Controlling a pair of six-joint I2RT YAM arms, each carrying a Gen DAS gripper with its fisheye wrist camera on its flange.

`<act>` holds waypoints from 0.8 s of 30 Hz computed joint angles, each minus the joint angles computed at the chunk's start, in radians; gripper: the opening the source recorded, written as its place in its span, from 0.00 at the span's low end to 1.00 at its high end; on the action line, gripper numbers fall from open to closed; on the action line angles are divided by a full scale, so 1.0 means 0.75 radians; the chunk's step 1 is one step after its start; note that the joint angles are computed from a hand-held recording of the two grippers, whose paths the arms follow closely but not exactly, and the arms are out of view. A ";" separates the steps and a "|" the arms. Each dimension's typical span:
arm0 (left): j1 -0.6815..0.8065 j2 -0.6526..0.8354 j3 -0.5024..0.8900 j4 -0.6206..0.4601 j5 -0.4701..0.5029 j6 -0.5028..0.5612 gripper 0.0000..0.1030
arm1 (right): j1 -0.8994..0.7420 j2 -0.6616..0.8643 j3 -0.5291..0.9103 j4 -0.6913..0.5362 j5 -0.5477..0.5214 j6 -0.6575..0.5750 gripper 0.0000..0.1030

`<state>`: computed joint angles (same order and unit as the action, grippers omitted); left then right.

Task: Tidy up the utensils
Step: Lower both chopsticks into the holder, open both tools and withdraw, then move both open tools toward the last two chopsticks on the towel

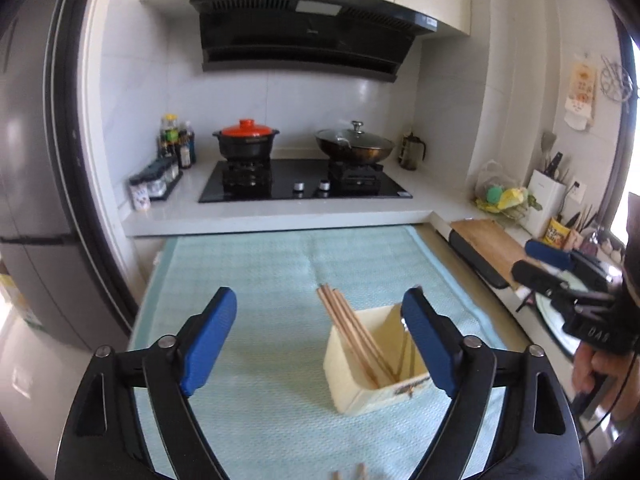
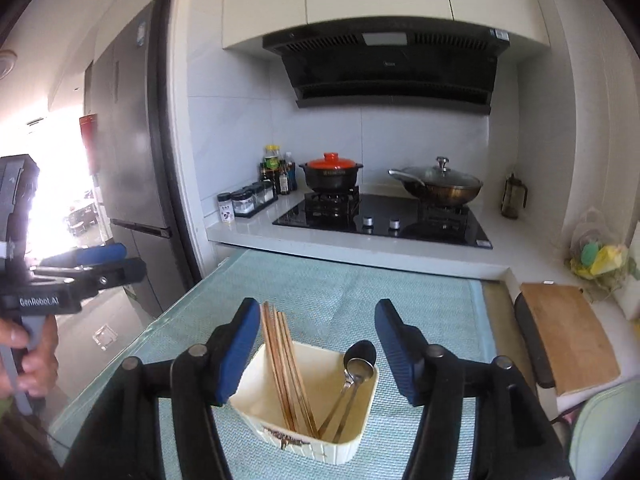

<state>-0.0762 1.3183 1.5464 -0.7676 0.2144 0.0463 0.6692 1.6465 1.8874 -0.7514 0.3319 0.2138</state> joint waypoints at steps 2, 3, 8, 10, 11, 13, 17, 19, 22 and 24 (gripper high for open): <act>0.089 -0.150 -0.082 -0.079 0.043 0.116 0.90 | 0.088 -0.119 -0.080 -0.039 0.087 -0.014 0.62; 0.139 -0.226 -0.131 -0.118 0.069 0.174 0.90 | 0.134 -0.178 -0.126 -0.061 0.117 -0.011 0.62; 0.371 -0.593 -0.433 -0.281 0.213 0.387 0.92 | 0.400 -0.411 -0.352 -0.164 0.352 0.086 0.62; 0.421 -0.753 -0.584 -0.300 0.237 0.412 0.92 | 0.526 -0.468 -0.431 -0.207 0.510 0.146 0.62; 0.425 -0.826 -0.655 -0.309 0.233 0.407 0.92 | 0.596 -0.492 -0.473 -0.228 0.602 0.188 0.62; 0.415 -0.965 -0.798 -0.318 0.209 0.366 0.92 | 0.735 -0.515 -0.541 -0.289 0.773 0.307 0.62; 0.426 -1.187 -1.044 -0.351 0.263 0.268 0.92 | 0.945 -0.496 -0.669 -0.445 0.951 0.719 0.62; 0.332 -1.302 -1.157 -0.335 0.202 0.153 0.92 | 1.013 -0.466 -0.753 -0.498 0.985 0.947 0.62; 0.003 -1.406 -1.269 -0.309 -0.094 -0.092 0.92 | 1.105 -0.326 -0.831 -0.625 1.033 1.324 0.62; -0.105 -1.442 -1.308 -0.323 -0.169 -0.167 0.92 | 1.175 -0.230 -0.855 -0.687 0.999 1.527 0.62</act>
